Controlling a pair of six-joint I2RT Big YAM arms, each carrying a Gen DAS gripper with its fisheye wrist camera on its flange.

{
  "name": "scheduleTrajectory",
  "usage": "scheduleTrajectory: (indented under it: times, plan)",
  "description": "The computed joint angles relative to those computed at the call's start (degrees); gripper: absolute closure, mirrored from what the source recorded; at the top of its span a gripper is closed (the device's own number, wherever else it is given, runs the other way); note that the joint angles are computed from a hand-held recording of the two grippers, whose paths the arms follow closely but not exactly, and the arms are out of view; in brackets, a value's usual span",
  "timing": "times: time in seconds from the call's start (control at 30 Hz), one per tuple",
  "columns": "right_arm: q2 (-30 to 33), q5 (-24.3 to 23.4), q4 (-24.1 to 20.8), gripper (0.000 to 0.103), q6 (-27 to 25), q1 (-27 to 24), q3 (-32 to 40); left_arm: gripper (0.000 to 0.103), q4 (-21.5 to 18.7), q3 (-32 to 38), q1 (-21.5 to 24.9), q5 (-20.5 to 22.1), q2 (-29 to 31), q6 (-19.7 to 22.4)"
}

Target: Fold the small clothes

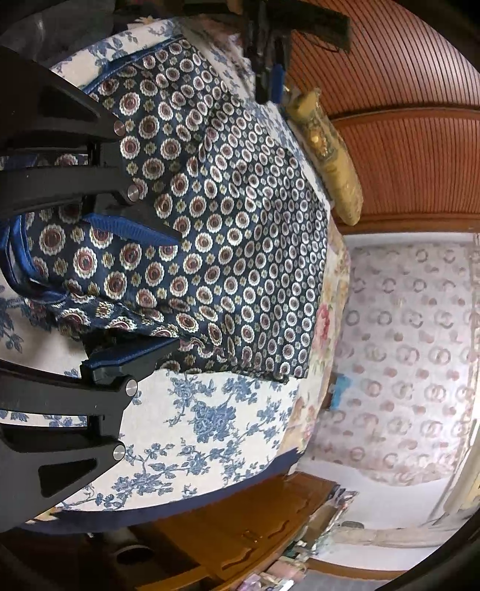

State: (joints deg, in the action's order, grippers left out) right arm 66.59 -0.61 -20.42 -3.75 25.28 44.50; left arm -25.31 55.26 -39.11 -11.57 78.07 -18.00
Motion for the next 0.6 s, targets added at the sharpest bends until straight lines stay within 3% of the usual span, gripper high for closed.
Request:
scheduleTrajectory:
  times: [0.6]
  plan:
    - [-3.5, 3.2, -0.1, 0.052, 1.7, 4.0, -1.5, 0.057, 0.8, -5.6, -5.9, 1.0, -3.3, -6.7]
